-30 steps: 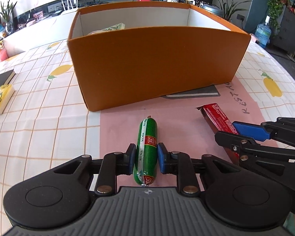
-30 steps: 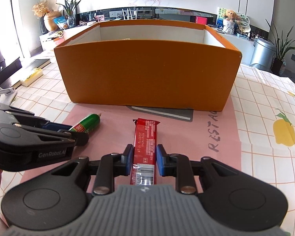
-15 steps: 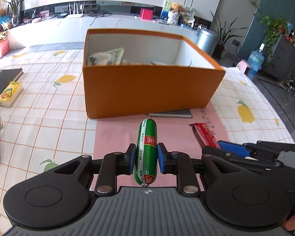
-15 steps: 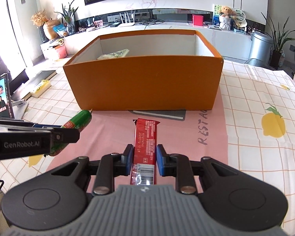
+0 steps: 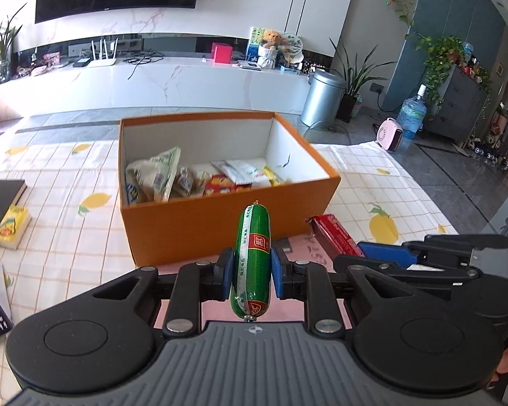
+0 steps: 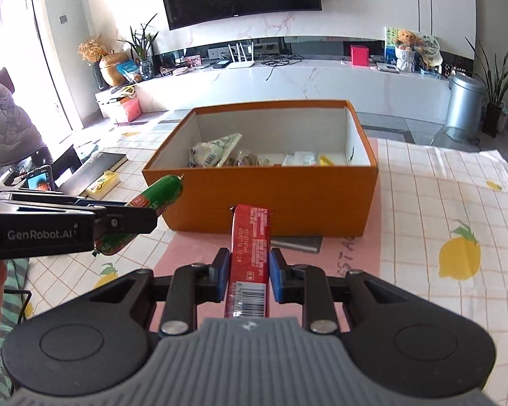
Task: Organize snacks
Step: 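Carry both snacks over the orange box and open both tools to drop them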
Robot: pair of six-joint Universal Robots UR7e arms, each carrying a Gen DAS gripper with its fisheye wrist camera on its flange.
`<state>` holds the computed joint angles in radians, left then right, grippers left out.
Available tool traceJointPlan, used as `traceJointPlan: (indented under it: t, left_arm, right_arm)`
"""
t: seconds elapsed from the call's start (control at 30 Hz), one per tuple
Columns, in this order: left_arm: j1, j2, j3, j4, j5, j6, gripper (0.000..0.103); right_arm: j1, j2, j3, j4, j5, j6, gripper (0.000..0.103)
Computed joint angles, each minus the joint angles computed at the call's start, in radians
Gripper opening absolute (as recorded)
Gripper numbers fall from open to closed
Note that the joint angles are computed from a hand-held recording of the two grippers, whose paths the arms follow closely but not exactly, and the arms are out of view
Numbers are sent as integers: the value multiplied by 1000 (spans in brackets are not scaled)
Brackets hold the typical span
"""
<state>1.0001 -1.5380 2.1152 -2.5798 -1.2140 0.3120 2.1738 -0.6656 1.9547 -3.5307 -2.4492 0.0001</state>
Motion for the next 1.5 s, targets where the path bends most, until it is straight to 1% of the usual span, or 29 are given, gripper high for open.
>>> traceJointPlan:
  t: [0.1,0.23,0.37,0.53,0.73,0.83,0.93,1.0,1.07,1.2,1.33,1.5]
  left_arm:
    - [-1,36,-45,-3,-8,25,25]
    - [-2,91,-104,-6,-15,60,25]
    - [6,149,-166,3,-23,77,25]
    - [18,229,-246,2,-31,110,25]
    - [44,318,-341,31,-37,113,25]
    - [57,357,-375,34,-36,116,25]
    - [72,397,-408,50,-35,112,25]
    - [85,417,-424,71,-34,95,25]
    - [94,441,-443,88,-17,78,25]
    - [108,497,-500,138,18,39,25]
    - [117,537,-530,155,58,27,25]
    - [120,563,-539,160,105,15,25]
  right_arm:
    - [-6,-27,-26,19,14,-63,22]
    - [-32,-69,-59,67,68,-102,22]
    - [-65,-94,-116,147,118,-114,22]
    - [-108,-84,-212,239,152,-136,22]
    - [-168,-47,-348,390,177,-95,22]
    - [-189,-16,-418,448,163,-101,22]
    - [-208,19,-484,505,134,-115,22]
    - [-223,50,-536,561,96,-124,22]
    - [-238,76,-577,613,66,-119,22]
    - [-271,116,-646,695,36,-93,22]
    - [-288,165,-712,737,-12,-97,22]
    - [-293,228,-792,793,-96,-98,22]
